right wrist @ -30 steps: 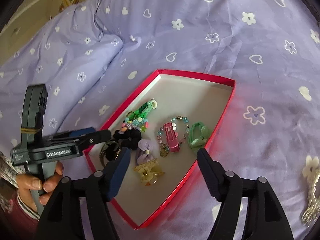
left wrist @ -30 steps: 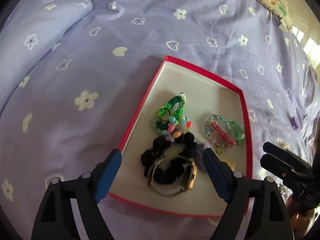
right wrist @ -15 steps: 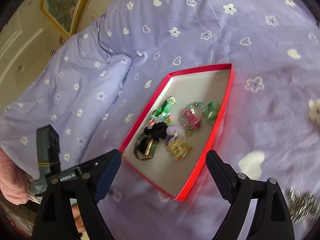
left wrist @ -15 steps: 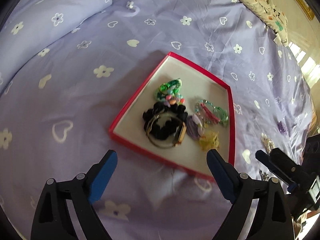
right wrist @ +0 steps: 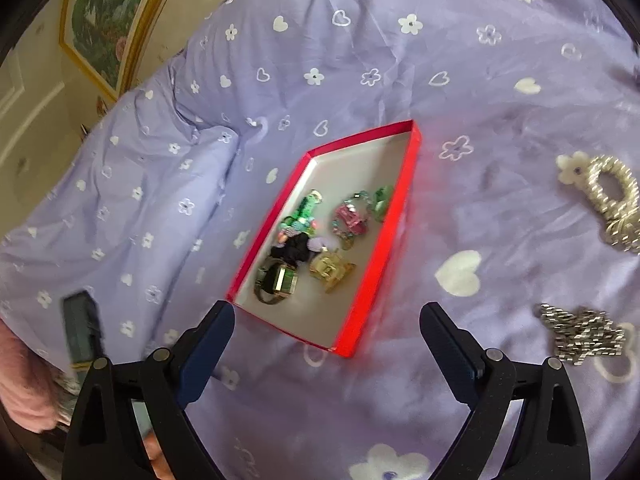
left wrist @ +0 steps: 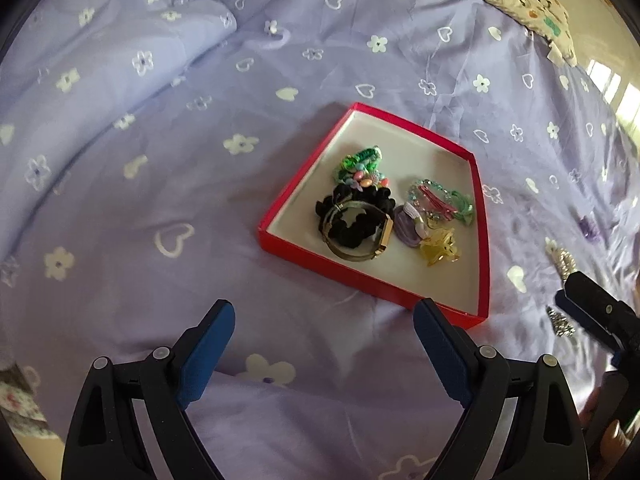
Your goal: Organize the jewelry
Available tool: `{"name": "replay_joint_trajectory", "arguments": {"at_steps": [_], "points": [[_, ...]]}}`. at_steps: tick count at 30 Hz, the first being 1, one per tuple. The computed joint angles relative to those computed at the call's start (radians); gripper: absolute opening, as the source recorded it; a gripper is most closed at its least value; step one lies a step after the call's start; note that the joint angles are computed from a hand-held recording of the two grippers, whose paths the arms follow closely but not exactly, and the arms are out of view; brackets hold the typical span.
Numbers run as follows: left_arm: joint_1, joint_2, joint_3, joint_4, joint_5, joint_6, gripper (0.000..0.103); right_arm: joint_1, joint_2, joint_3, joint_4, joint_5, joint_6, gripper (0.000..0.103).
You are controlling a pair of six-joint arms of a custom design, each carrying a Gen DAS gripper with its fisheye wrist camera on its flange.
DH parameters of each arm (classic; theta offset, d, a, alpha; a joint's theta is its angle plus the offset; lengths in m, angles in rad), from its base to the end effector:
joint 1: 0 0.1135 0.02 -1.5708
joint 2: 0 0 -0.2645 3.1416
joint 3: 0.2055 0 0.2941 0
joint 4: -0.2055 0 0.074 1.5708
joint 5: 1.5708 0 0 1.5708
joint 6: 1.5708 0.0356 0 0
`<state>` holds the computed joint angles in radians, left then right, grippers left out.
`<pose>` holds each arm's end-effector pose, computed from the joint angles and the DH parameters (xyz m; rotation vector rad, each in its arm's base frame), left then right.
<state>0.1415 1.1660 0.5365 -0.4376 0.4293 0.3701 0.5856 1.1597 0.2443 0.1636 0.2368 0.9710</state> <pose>0.2350 0.0185 0.1425 0.4291 2.4945 -0.3685 0.1852 0.1128 0.0901 0.5694 2.2841 0.5172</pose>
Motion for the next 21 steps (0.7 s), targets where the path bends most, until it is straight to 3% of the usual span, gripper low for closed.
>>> {"name": "replay_joint_trajectory", "arguments": {"at_steps": [9,11,13,17,21], "points": [[-0.01,-0.258,-0.054,-0.036,-0.068,0.043,0.092,0.187,-0.016,0.189,-0.392,0.369,-0.101,0.095],[0.024,-0.303,-0.054,-0.052,-0.032,0.061,0.103,0.22,-0.049,0.215,-0.45,0.431,-0.139,0.095],[0.032,-0.323,-0.064,-0.049,-0.026,0.063,0.102,0.228,-0.054,0.233,-0.453,0.432,-0.196,0.103],[0.0,-0.307,-0.099,-0.002,-0.075,0.047,0.102,0.191,0.008,0.241,-0.417,0.331,-0.189,0.103],[-0.038,-0.289,-0.132,0.054,-0.119,0.03,0.102,0.185,0.124,0.255,-0.364,0.295,-0.164,0.103]]}}
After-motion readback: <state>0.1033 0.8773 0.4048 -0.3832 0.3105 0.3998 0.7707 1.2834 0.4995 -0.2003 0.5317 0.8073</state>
